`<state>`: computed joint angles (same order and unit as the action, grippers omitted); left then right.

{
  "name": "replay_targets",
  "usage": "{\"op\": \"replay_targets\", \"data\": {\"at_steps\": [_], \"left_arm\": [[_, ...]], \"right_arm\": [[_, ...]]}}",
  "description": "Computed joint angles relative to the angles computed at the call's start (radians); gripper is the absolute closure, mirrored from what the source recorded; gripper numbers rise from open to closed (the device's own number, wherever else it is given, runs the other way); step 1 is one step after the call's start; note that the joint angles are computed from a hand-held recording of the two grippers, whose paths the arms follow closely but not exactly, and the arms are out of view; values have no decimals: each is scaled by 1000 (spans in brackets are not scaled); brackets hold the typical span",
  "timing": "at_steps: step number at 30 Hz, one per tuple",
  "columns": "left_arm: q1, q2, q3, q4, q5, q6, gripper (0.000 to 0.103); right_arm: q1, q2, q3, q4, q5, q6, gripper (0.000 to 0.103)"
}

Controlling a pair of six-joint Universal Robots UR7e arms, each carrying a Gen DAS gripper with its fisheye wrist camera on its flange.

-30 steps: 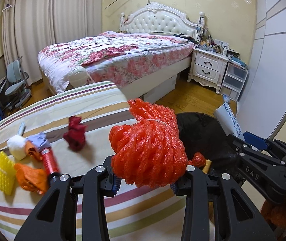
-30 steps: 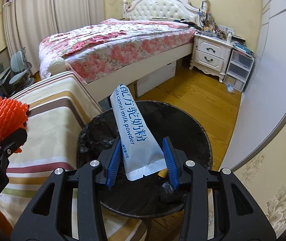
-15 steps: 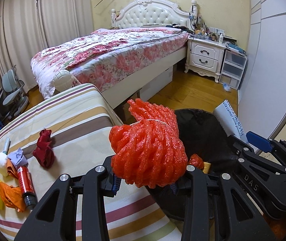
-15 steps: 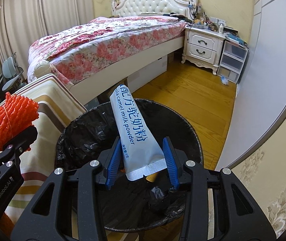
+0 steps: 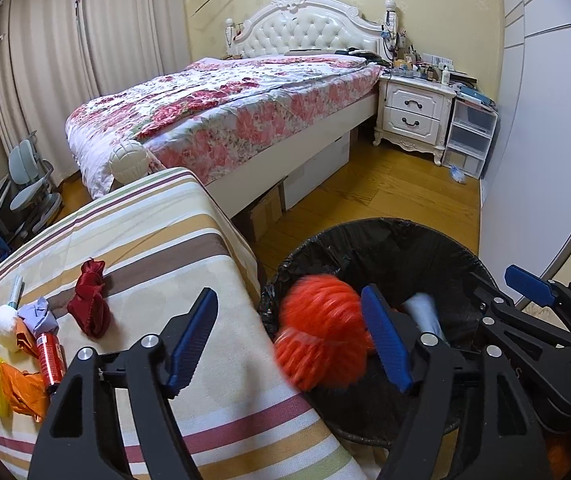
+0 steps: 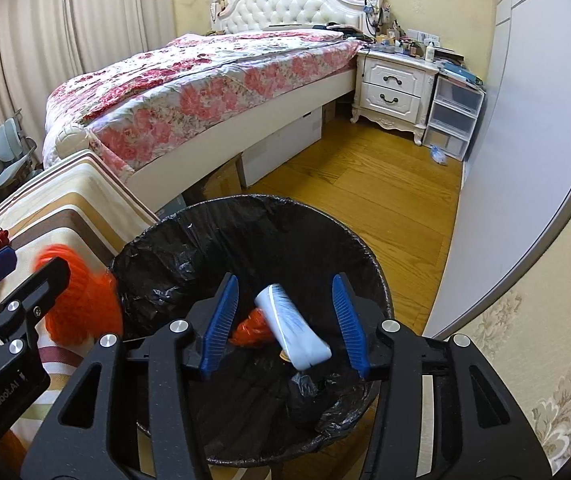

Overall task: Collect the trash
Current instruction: 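Open the left tool over the bin while the right tool drops the tube, then move the left tool back to the bed and grasp the yellow foam net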

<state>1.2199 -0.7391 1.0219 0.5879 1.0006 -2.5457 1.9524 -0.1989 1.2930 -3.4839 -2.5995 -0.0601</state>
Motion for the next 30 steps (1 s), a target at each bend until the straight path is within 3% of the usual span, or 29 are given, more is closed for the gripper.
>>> {"op": "replay_targets", "data": {"at_steps": [13,30], "left_arm": [[37,-127,94,-59,-65,9,28],[128,-307,161,-154,-137,22,28]], "right_arm": [[50,31,-17,43,46,27,53],[145,187,-273,288,175,-25,53]]}}
